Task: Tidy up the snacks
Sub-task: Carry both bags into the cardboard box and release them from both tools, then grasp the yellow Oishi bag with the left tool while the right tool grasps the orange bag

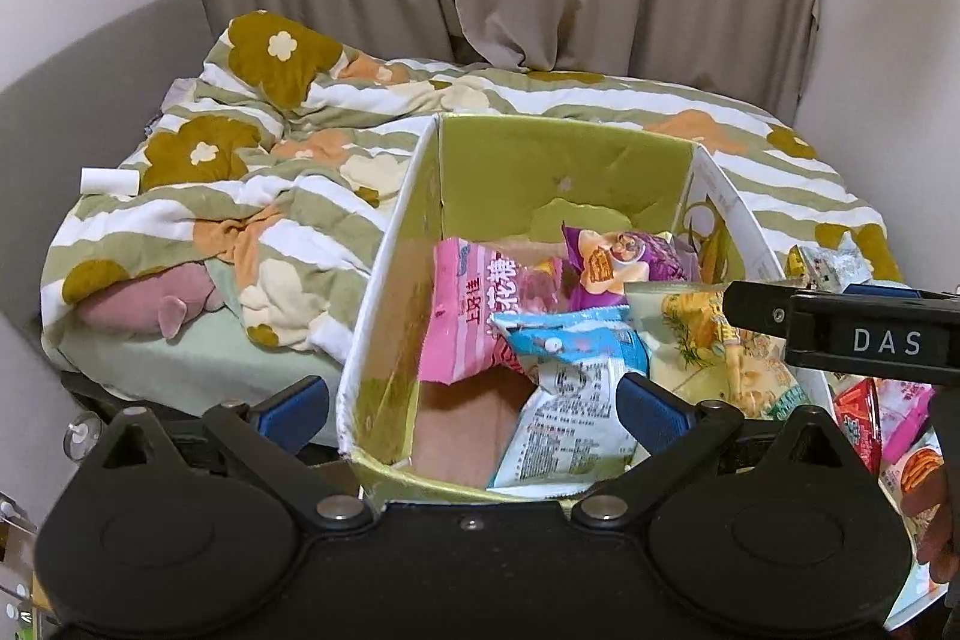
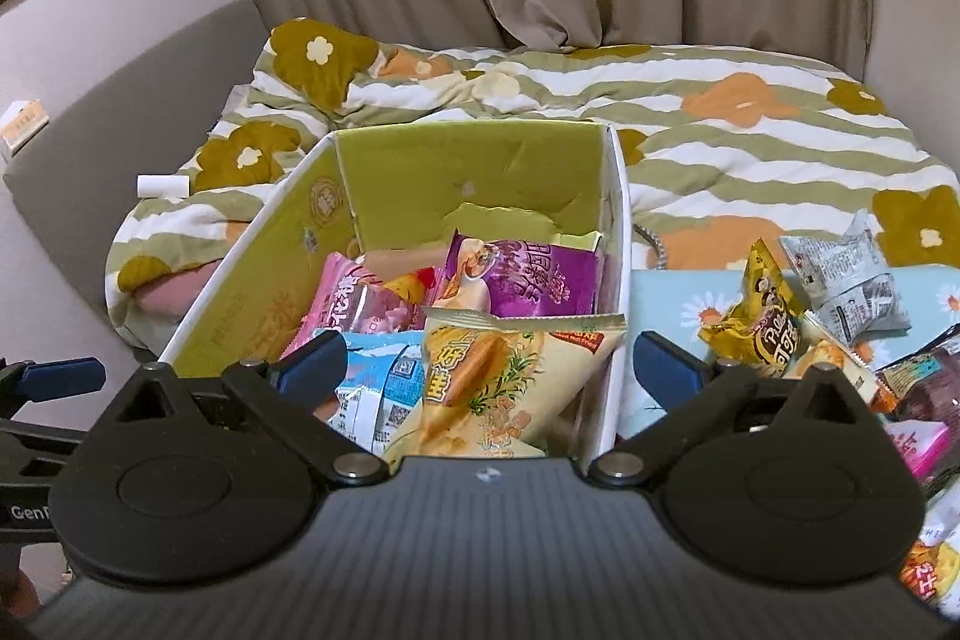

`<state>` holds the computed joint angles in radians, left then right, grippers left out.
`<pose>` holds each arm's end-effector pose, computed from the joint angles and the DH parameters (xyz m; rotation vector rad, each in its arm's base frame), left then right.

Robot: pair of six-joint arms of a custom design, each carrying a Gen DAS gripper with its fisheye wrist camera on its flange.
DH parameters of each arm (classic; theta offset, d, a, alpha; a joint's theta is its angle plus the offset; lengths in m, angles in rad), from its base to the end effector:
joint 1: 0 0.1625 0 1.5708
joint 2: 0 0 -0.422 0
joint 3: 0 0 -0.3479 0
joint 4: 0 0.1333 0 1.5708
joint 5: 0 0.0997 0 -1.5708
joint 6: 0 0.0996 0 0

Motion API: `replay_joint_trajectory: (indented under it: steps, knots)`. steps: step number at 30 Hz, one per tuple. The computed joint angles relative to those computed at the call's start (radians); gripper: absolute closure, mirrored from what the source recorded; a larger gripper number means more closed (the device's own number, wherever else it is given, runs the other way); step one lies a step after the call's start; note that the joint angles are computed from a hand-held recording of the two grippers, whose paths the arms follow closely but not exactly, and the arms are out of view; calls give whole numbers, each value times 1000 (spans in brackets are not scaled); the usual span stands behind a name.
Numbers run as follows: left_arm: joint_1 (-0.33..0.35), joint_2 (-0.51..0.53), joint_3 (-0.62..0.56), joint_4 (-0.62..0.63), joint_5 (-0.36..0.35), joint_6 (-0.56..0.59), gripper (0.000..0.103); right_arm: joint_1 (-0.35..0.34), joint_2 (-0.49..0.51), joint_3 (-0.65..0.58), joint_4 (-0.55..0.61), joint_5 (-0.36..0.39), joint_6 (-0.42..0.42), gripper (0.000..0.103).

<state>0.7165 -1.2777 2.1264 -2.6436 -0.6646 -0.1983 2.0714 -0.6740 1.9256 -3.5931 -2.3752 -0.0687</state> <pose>-0.2099 -0.4635 0.2677 0.6330 2.2583 -0.8006 0.3221 -0.4605 0.1154 0.2634 -2.3049 1.1142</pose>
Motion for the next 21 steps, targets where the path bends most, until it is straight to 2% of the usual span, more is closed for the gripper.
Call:
replay_joint_trajectory:
  steps: [12, 21]
  knots:
    - [-36, -35, 29, -6, -6, -7, 0, 28, -20, 25, -27, -19, -17, 0]
    - [-99, -80, 62, -33, -18, 27, 0, 76, -72, 84, -54, -60, 27, 0]
